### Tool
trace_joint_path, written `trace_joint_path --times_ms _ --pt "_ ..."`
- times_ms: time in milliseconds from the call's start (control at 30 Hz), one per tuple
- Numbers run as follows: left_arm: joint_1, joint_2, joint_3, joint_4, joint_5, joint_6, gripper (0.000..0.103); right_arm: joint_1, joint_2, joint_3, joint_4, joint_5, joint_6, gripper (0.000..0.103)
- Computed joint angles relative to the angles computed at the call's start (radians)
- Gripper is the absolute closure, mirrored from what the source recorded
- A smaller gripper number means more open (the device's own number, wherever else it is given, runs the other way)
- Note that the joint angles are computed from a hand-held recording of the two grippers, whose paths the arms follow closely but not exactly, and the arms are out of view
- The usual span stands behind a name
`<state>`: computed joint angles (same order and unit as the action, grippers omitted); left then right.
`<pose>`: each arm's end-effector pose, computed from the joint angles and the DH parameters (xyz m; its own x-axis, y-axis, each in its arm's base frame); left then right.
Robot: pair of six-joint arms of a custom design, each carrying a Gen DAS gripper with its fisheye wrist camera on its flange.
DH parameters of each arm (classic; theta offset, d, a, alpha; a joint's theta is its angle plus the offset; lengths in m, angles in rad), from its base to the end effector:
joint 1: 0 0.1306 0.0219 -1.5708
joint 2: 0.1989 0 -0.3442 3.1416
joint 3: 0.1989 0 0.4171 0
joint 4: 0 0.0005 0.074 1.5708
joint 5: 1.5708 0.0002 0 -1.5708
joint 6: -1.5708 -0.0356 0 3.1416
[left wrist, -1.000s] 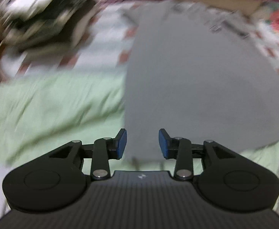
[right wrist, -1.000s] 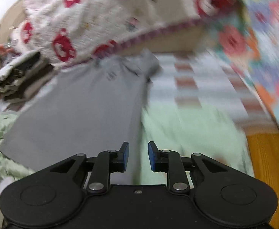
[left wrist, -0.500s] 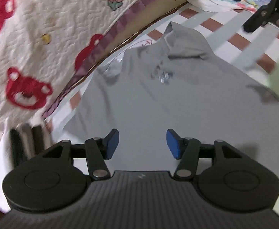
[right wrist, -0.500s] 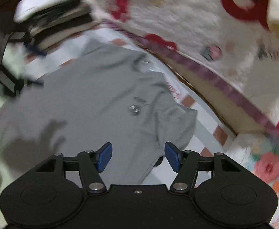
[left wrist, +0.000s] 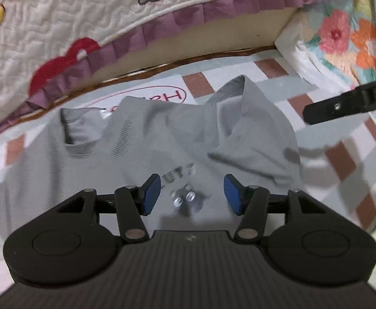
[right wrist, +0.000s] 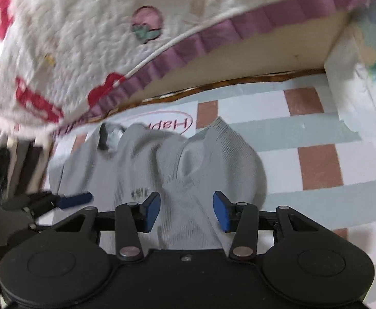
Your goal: Fold clothes
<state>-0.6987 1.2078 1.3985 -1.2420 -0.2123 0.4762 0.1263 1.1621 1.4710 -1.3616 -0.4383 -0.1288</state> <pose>0.3330 -0.2706 0.4547 -0.8422 0.1223 -0.5251 0.1830 0.9810 -0.0650 0.3950 0.0649 0.5017 -0.8961 0.0035 -0.4438 -0.2092 0.8786 0.4293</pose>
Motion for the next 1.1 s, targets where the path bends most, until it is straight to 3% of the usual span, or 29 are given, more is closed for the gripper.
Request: trace_joint_path --times_ms 67,167,233,300,367,467,567,700,767,800,833,867,900,1100 --pt "0.019 0.020 -0.001 0.044 0.015 0.004 0.049 -0.012 0.016 -0.010 0.046 0.008 -0.042 0.052" --pt "0.044 0.051 0.005 0.110 0.016 -0.035 0.049 -0.079 0.049 -0.019 0.133 -0.118 -0.184 0.050" --pt "0.062 0.076 0.014 0.152 0.017 -0.087 0.049 -0.100 0.079 -0.010 0.162 -0.159 -0.196 0.050" --pt "0.095 0.105 0.019 0.175 0.064 -0.070 0.049 -0.119 0.109 0.001 0.190 -0.198 -0.209 0.050" --pt "0.130 0.120 0.000 0.221 0.118 -0.028 0.049 -0.101 0.152 0.034 0.168 -0.162 -0.159 0.050" --pt "0.159 0.134 -0.039 0.276 0.151 0.040 0.049 -0.076 0.189 0.046 0.186 -0.134 -0.113 0.050" --pt "0.177 0.144 -0.067 0.342 0.238 0.112 0.049 -0.053 0.228 0.059 0.209 -0.113 -0.074 0.047" --pt "0.165 0.164 -0.079 0.391 0.210 0.076 0.049 -0.008 0.275 0.071 0.235 -0.032 -0.016 0.044" --pt "0.161 0.158 -0.099 0.423 0.218 0.053 0.049 0.024 0.284 0.065 0.243 0.038 0.094 0.041" --pt "0.162 0.153 -0.112 0.440 0.234 0.046 0.049 0.032 0.267 0.037 0.274 0.064 0.138 0.043" --pt "0.162 0.148 -0.125 0.458 0.250 0.041 0.049 0.041 0.250 0.008 0.306 0.090 0.182 0.051" --pt "0.165 0.133 -0.146 0.481 0.280 0.050 0.049 0.035 0.229 -0.020 0.330 0.076 0.188 0.089" --pt "0.167 0.118 -0.166 0.505 0.310 0.060 0.049 0.029 0.208 -0.047 0.353 0.060 0.193 0.098" --pt "0.164 -0.003 -0.297 0.708 0.523 0.130 0.049 -0.064 -0.143 -0.351 0.685 0.001 0.106 0.098"
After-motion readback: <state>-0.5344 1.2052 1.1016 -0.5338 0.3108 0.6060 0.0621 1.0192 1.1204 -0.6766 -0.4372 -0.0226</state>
